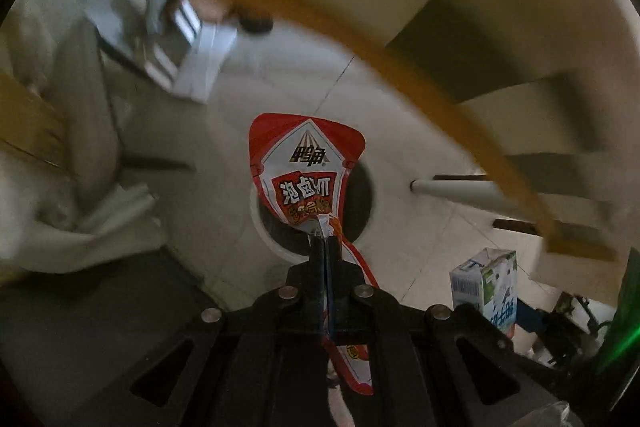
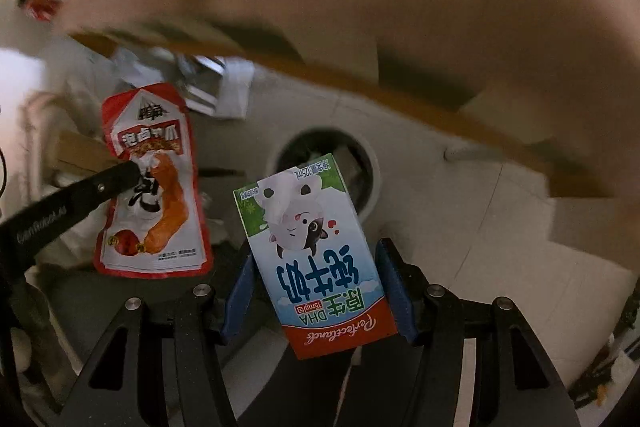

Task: Collect trash
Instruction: 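Carry the pouch and milk carton over the bin and open both tools, then raise both tools from the bin back over the table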

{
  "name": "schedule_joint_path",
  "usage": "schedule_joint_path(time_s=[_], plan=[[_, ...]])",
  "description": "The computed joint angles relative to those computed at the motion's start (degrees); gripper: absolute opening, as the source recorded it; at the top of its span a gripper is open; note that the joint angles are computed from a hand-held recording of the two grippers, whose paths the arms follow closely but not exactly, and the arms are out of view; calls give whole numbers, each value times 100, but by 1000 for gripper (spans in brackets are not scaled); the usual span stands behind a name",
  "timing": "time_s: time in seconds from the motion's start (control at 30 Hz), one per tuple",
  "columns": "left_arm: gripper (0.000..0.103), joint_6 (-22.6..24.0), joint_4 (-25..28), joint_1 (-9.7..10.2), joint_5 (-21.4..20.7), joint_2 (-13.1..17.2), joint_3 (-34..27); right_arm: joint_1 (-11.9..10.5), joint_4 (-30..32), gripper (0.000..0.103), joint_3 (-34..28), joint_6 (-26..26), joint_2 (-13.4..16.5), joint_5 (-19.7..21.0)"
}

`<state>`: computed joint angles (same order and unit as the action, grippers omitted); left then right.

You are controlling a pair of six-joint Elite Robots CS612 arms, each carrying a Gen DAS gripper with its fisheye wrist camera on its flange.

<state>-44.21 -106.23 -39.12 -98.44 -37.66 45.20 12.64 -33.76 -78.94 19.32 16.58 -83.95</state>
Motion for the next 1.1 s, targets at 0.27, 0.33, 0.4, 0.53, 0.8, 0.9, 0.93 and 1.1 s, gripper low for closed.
schedule_joint_path(time_s=[0.27, 0.33, 0.4, 0.53, 0.8, 0.9, 0.93, 1.1], plan=[[1, -143, -513, 189, -565, 675, 166, -45, -591, 61, -362, 206, 1244, -37], [2, -152, -407, 213, -658, 795, 149, -89, -816, 62, -304, 302, 1421, 116], [6, -96, -358, 191, -527, 807, 223, -120, -959, 63, -238, 328, 1571, 245], [81, -86, -317, 119, -90, 691, 457, -86, -1080, 99, -136, 279, 1669, -2], [103, -28, -146, 27, 607, 292, 911, 61, -878, 103, -76, 219, 1504, -643], [103, 1, -70, -20, 764, 127, 1026, 104, -739, 103, -20, 276, 1374, -797], [103, -21, -58, -34, 791, 46, 1084, 113, -673, 103, -26, 288, 1330, -880], [103, -104, 0, -88, 936, -227, 1228, 116, -401, 103, -91, 337, 1122, -1055]])
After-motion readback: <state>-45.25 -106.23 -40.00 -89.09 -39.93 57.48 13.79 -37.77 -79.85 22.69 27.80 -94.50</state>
